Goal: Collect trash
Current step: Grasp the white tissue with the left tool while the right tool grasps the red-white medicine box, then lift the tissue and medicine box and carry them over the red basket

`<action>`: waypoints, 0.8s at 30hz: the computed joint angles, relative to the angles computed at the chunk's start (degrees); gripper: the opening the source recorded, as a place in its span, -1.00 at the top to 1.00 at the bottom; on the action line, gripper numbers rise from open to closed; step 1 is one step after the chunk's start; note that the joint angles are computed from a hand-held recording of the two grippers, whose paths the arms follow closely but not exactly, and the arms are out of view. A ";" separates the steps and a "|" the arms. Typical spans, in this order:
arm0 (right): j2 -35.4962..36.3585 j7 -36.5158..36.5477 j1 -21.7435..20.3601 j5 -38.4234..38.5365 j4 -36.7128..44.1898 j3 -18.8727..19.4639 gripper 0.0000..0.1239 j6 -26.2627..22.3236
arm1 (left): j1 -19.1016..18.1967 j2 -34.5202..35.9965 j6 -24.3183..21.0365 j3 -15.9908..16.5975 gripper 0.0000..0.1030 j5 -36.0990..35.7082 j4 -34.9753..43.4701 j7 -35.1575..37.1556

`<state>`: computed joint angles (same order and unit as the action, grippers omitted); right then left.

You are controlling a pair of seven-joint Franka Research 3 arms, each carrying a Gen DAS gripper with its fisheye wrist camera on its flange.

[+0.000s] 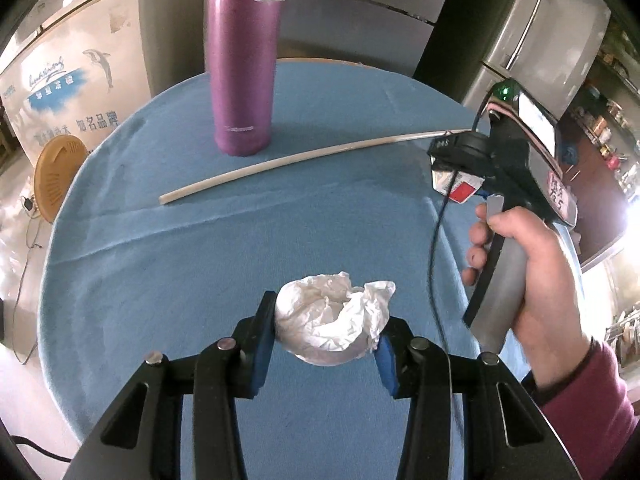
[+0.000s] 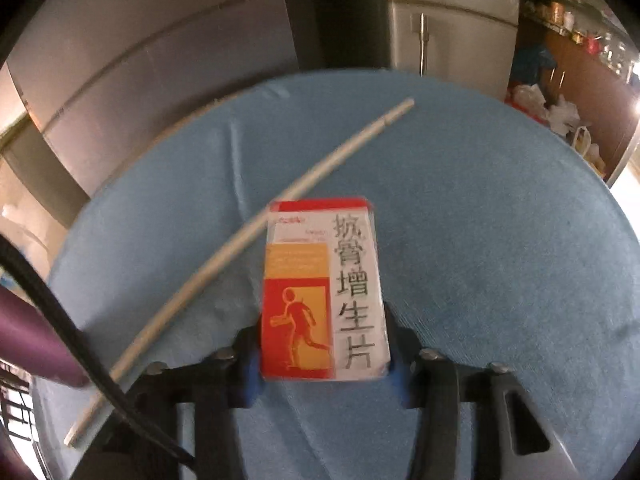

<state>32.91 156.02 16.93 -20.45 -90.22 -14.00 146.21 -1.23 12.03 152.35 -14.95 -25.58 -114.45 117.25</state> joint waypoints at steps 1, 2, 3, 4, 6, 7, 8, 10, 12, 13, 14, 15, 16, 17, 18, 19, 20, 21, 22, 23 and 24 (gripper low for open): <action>-0.82 0.07 0.01 -0.29 -1.47 -0.13 0.21 1.37 | 0.26 -0.65 0.15 0.00 0.12 -0.36 -0.67 0.40; -1.97 -0.65 -0.43 -0.01 -3.41 0.25 0.21 2.82 | 0.54 -1.46 0.27 0.04 0.12 -0.95 -1.51 0.99; -3.15 -1.83 -1.09 0.59 -5.40 0.80 0.21 4.40 | 0.67 -2.17 0.37 0.18 0.12 -1.46 -2.26 1.43; -4.74 -2.83 -1.59 1.05 -8.13 1.19 0.21 6.74 | 0.79 -3.23 0.54 0.38 0.12 -2.12 -3.37 1.96; -8.50 -5.35 -2.57 2.46 -14.17 2.09 0.21 11.60 | 0.67 -4.99 0.72 0.98 0.12 -3.11 -5.15 2.80; -10.48 -6.34 -2.61 2.83 -17.11 2.20 0.21 13.29 | 0.51 -6.19 1.03 1.37 0.12 -3.59 -6.37 3.21; -12.02 -7.41 -2.83 3.40 -19.40 2.43 0.21 14.78 | 0.24 -7.13 1.43 1.81 0.12 -3.96 -7.36 3.54; -17.12 -11.15 -3.95 5.59 -26.51 4.04 0.21 19.57 | -0.47 -9.87 2.65 2.82 0.12 -4.31 -10.22 3.85; -21.43 -13.03 -3.59 5.86 -31.88 4.44 0.21 22.39 | -1.35 -12.90 3.57 4.09 0.12 -4.61 -13.23 4.25; -23.73 -14.17 -3.65 6.09 -34.66 5.03 0.21 23.92 | -1.95 -14.32 4.03 4.73 0.12 -4.43 -14.55 4.18; -26.24 -15.27 -3.76 6.35 -37.56 5.80 0.21 25.42 | -2.54 -16.25 4.73 5.43 0.12 -4.20 -16.39 4.32; -28.66 -15.01 -3.53 5.56 -40.03 6.36 0.21 26.36 | -3.15 -18.12 5.51 6.12 0.12 -3.83 -18.20 4.34; -30.83 -14.99 -3.83 5.05 -42.36 7.32 0.21 27.50 | -3.76 -19.69 6.32 6.77 0.12 -3.41 -19.80 4.19; -32.72 -15.66 -4.25 5.30 -44.46 8.41 0.21 28.87 | -4.34 -21.58 7.19 7.42 0.12 -2.98 -21.64 4.03; -34.65 -15.46 -4.56 4.73 -46.33 9.49 0.21 29.98 | -4.98 -23.47 8.08 8.11 0.12 -2.74 -23.52 4.11; -36.57 -14.19 -5.18 3.03 -48.09 10.79 0.21 30.91 | -5.59 -25.10 8.72 8.82 0.12 -2.35 -25.03 4.11; -38.45 -13.69 -5.76 2.27 -49.81 12.09 0.21 31.82 | -6.03 -27.10 9.45 9.34 0.12 -1.51 -26.83 3.79; -39.98 -12.28 -6.76 1.16 -51.05 14.00 0.21 32.25 | -6.45 -28.87 10.01 9.87 0.12 -0.65 -28.39 3.40; -41.96 -12.85 -6.40 2.14 -52.94 14.92 0.21 33.51 | -6.81 -31.21 10.86 10.34 0.12 0.30 -30.47 3.04; -43.37 -12.87 -6.80 2.53 -54.13 16.34 0.21 34.19 | -7.27 -33.45 11.62 10.91 0.12 1.12 -32.41 2.80; -44.53 -12.99 -7.37 2.79 -55.06 17.67 0.21 34.58 | -7.72 -35.22 12.02 11.63 0.12 1.95 -33.82 2.54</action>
<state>-11.62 143.03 9.56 -17.66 -145.28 3.67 180.79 -8.95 -23.19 164.37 -3.32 -23.63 -148.28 119.79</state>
